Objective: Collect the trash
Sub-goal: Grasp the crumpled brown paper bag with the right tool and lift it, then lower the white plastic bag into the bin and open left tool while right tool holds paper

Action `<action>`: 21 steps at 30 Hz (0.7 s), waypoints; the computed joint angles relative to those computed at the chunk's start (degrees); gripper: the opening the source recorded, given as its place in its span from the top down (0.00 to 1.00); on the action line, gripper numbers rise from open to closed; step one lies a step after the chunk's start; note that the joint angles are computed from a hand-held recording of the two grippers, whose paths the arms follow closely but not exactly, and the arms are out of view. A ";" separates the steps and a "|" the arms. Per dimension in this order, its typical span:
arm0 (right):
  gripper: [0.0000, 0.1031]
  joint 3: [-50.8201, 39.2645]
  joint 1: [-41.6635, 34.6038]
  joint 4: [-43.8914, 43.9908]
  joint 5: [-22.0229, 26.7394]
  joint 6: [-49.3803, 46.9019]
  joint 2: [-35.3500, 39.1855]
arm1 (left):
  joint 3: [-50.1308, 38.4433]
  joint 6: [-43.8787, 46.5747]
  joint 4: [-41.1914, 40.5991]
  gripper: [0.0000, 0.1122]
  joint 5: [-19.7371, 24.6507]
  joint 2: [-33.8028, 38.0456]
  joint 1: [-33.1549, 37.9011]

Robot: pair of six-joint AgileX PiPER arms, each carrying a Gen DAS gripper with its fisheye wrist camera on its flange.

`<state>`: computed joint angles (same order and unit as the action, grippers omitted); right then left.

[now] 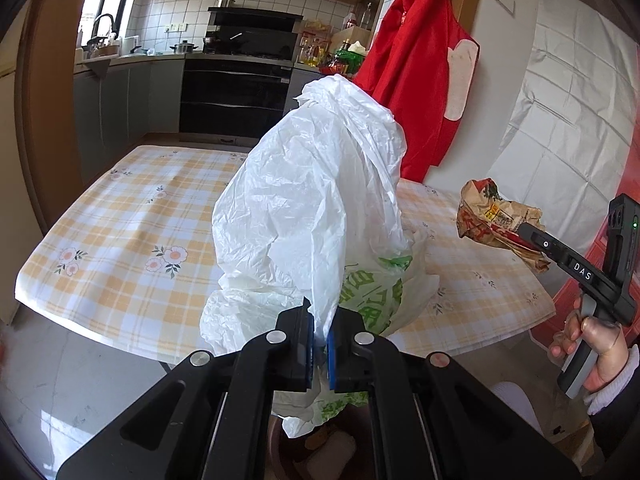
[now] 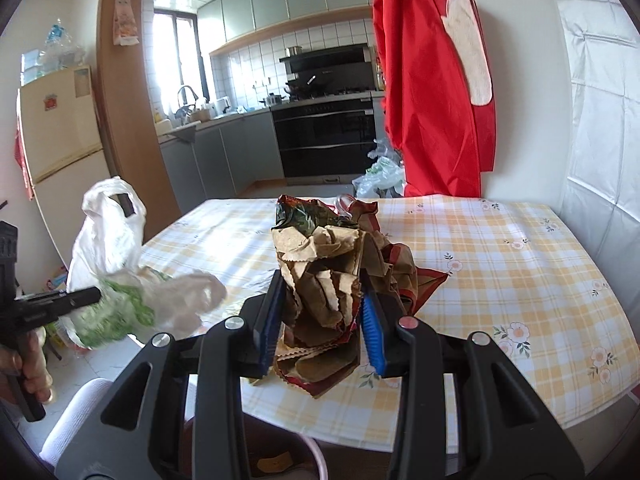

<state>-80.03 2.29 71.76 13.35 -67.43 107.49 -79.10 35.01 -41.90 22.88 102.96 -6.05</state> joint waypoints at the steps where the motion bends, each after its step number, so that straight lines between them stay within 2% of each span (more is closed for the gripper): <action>1: 0.64 1.37 0.05 2.60 -0.05 -2.55 -1.17 | 1.09 0.54 -0.67 0.95 0.15 -0.80 -0.14; 5: 0.64 5.58 0.04 9.85 0.16 -9.45 -5.08 | 4.52 1.28 -1.64 0.95 1.97 -3.47 -0.80; 9: 0.64 9.09 -0.28 17.08 0.62 -16.61 -8.34 | 6.59 2.81 -2.02 0.95 5.67 -4.48 -1.34; 17: 0.64 12.83 -0.01 22.80 0.29 -23.99 -12.74 | 6.95 2.01 -0.76 0.95 10.70 -2.24 -2.49; 21: 0.64 14.24 -0.20 24.69 0.48 -26.43 -14.18 | 6.53 2.08 0.21 0.95 11.44 -0.33 -3.69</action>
